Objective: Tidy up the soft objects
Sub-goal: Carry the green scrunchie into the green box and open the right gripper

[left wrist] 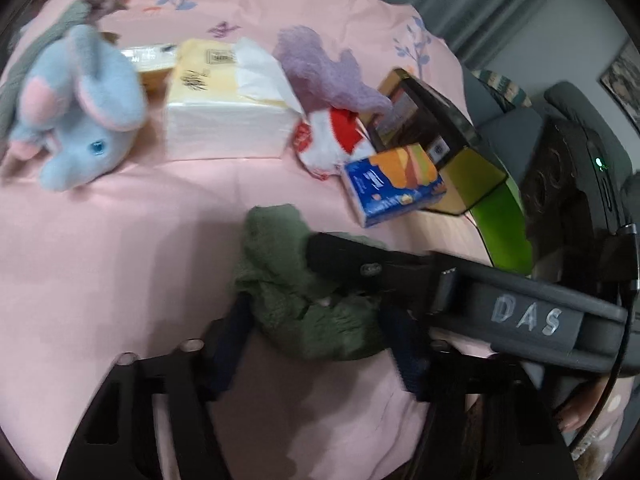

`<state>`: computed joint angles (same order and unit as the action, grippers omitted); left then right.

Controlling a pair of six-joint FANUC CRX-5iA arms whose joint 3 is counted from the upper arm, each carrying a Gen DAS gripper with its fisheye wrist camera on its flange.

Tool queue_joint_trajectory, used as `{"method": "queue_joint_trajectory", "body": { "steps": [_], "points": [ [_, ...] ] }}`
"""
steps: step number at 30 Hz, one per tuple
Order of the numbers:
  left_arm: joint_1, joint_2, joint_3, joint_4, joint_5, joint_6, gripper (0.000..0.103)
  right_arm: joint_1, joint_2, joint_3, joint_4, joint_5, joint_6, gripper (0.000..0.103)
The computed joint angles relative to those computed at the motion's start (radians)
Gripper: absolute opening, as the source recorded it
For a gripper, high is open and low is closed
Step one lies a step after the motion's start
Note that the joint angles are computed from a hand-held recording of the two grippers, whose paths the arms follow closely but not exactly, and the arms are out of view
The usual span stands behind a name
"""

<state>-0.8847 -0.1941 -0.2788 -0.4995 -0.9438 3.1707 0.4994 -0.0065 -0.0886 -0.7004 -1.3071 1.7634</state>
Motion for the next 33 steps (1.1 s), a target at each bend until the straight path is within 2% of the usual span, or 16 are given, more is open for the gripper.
{"method": "queue_joint_trajectory", "body": {
  "steps": [2,3,4,6,12,22,26,33],
  "points": [
    [0.005,0.007,0.005,-0.001,0.008,-0.016,0.054,0.003,-0.01,-0.011,-0.005,0.017,0.012,0.043],
    [0.01,0.009,0.007,0.002,0.022,-0.032,0.049,-0.006,0.0,0.0,-0.016,-0.003,0.015,0.031],
    [0.015,0.015,0.013,0.012,0.026,-0.061,0.046,-0.022,0.012,0.009,-0.041,-0.025,0.017,0.03],
    [0.011,0.036,0.044,0.008,0.003,-0.094,0.045,-0.037,0.012,0.015,-0.037,-0.026,0.014,0.027],
    [0.006,0.072,0.157,-0.03,-0.009,-0.221,0.045,-0.164,-0.015,0.065,-0.114,-0.056,0.056,0.026],
    [0.049,0.249,0.449,-0.032,0.102,-0.562,0.045,-0.403,-0.042,0.187,-0.191,0.015,0.115,0.026],
    [0.089,0.324,0.515,0.05,0.196,-0.696,0.045,-0.473,-0.03,0.21,-0.193,0.085,0.128,0.028],
    [0.157,0.477,0.595,0.316,0.294,-0.987,0.045,-0.527,-0.005,0.185,-0.152,0.183,0.055,0.028]
  ]
}}
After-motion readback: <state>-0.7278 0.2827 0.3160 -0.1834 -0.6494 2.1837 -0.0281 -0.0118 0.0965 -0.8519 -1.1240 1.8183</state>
